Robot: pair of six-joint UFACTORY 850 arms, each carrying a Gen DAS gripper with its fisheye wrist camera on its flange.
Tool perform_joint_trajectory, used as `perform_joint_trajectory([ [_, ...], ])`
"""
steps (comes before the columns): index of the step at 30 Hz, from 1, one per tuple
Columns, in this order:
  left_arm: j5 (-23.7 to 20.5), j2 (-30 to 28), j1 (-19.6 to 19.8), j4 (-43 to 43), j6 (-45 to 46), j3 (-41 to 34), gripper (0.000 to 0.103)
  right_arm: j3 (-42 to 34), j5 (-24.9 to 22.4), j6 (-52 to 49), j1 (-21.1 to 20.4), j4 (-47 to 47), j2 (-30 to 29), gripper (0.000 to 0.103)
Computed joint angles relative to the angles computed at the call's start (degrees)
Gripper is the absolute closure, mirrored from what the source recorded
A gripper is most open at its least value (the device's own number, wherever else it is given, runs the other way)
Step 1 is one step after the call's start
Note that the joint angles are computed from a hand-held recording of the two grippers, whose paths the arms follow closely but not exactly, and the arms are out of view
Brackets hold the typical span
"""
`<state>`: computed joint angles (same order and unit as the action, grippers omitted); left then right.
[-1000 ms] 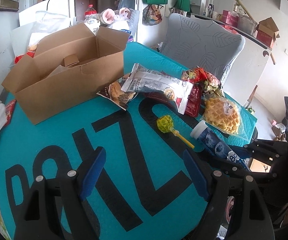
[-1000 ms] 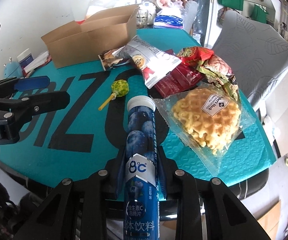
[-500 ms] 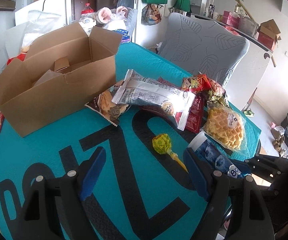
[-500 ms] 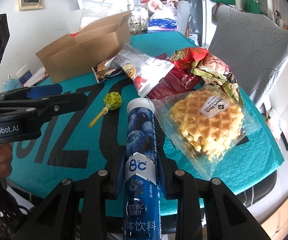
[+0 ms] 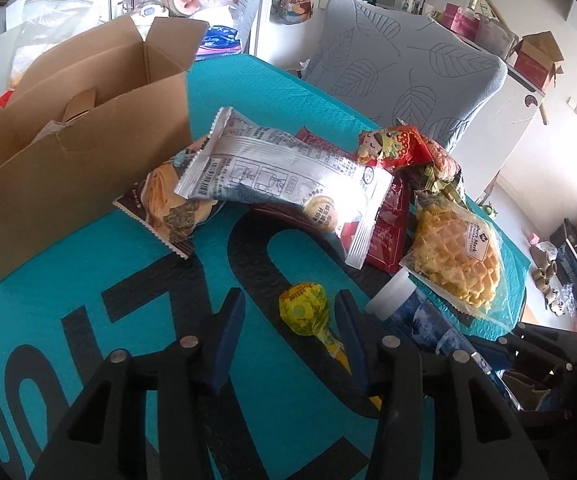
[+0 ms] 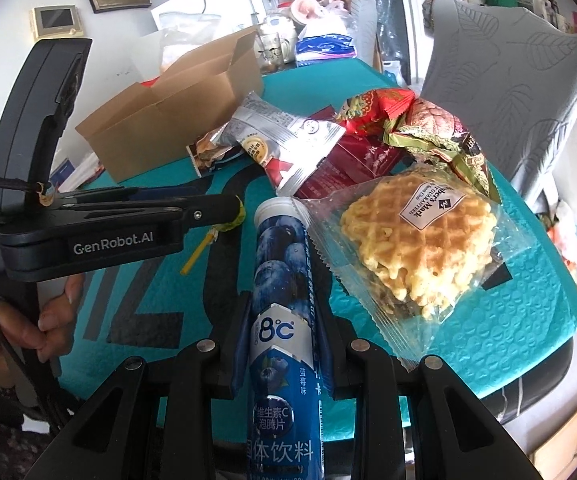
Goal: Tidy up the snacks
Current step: 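Grasp the green lollipop stick with the left gripper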
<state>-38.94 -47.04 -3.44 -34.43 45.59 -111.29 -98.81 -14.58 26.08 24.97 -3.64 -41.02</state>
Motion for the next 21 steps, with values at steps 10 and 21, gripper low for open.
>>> perform_joint_trajectory([
  [10,3.6,0.5,-0.5,0.6,1.3,1.9,0.078,-0.4,-0.8,5.2,0.4,-6.7,-0.2,0.074],
  [21,2.5,4.1,2.3,-3.2,4.0,6.8,0.078,-2.0,-1.2,6.5,1.3,-6.0,-1.2,0.074],
])
